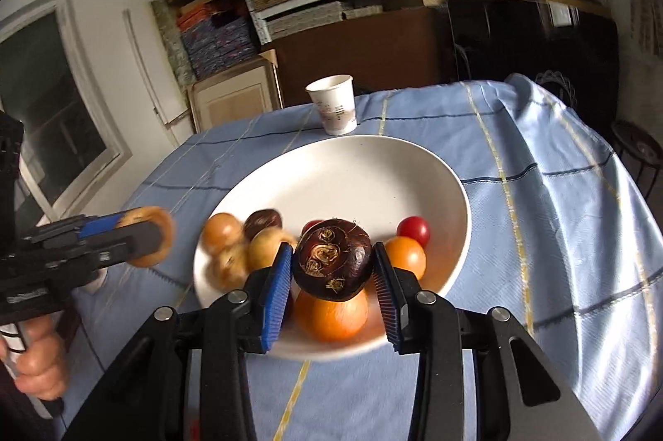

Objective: Organize fruits
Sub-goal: 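Grasp the pale fruit with the left gripper, carry both fruits to the plate, release, then grasp a red tomato with the right gripper while the left gripper grasps a dark mangosteen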

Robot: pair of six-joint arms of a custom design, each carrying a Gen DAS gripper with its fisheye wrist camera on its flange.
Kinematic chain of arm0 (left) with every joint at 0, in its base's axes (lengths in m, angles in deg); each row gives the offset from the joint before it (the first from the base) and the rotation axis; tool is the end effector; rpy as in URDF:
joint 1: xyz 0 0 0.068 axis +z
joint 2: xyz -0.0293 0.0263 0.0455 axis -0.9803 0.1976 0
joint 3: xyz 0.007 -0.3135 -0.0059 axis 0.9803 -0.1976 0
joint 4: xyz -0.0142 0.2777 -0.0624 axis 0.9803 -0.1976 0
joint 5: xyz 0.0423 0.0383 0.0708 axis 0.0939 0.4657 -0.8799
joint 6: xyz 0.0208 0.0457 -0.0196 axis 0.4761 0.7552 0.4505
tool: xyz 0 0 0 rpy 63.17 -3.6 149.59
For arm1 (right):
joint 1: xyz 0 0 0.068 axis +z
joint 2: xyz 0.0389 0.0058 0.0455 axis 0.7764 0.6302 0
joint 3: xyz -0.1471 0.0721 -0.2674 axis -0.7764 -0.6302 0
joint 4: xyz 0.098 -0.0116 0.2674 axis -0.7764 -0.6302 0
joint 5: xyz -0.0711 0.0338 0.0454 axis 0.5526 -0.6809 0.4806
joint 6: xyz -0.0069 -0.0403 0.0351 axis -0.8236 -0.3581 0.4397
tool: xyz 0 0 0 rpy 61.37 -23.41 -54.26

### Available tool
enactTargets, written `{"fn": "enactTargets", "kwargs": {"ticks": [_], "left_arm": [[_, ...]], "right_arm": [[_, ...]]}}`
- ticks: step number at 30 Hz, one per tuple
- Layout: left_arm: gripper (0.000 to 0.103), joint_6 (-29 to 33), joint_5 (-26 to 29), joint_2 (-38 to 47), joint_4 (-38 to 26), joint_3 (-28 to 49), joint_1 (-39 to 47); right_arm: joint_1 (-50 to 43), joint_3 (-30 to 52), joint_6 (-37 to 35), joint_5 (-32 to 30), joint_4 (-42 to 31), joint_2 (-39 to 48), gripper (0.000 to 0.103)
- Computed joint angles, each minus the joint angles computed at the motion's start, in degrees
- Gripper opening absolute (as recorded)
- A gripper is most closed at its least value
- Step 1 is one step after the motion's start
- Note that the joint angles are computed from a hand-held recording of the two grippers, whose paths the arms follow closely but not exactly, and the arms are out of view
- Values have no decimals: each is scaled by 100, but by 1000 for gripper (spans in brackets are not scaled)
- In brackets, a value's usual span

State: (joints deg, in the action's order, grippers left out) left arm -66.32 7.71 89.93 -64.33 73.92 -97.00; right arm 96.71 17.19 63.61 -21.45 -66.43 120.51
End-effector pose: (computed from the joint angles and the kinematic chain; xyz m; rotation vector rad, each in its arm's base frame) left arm 0.2994 -0.1162 0.2017 0.9417 2.2424 -0.5677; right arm 0.1366 0.1086 0.1677 0.4977 2.1725 0.1351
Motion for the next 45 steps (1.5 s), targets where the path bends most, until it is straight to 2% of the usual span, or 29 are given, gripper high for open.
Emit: {"fn": "enactTargets", "kwargs": {"ticks": [2,5,6,8,9,11,14,16,20,23,25,27,32,38,45], "left_arm": [[44,-326,-156,597,48,438,-202],[44,-453,-435,997,215,688,-408],[45,-516,-545,1104,215,770,-470],[65,-610,-573,1179,148,871,-472],[84,-674,-535,1107,219,817,-422],[88,-792,-427,737,510,513,-268],[91,-577,-346,97,358,175,-32],[98,-396,-292,-533,428,-333,262],[98,59,-39,-1404,381,-1164,950],[98,464,571,-1606,120,-1575,1723],[98,732,805,-1552,54,-1759,2136],[98,822,793,-1458,72,-1878,2464],[98,1060,1173,-1363,-212,-1831,3088],[98,1215,1420,-1337,-447,-1728,3395],[98,1220,1410,-1428,-526,-1738,3338]], "right_arm": [[-421,-72,-333,-244,472,167,39],[-733,-182,-707,-477,980,313,40],[-780,-213,-762,-491,1103,346,45],[-807,-239,-775,-448,1175,299,55],[-769,-265,-726,-392,1146,177,55],[-636,-279,-672,-301,926,-187,55],[-63,-98,-485,105,189,-618,55],[613,22,-10,477,-407,-754,59],[1948,172,1253,754,-975,-399,60],[2446,240,1640,539,-568,318,60],[2590,319,1652,290,-160,814,60],[2651,469,1566,88,123,1340,56],[2618,637,1594,-255,410,1997,47],[2612,644,1698,-319,437,2148,46],[2481,577,1574,-469,596,2185,45]]}}
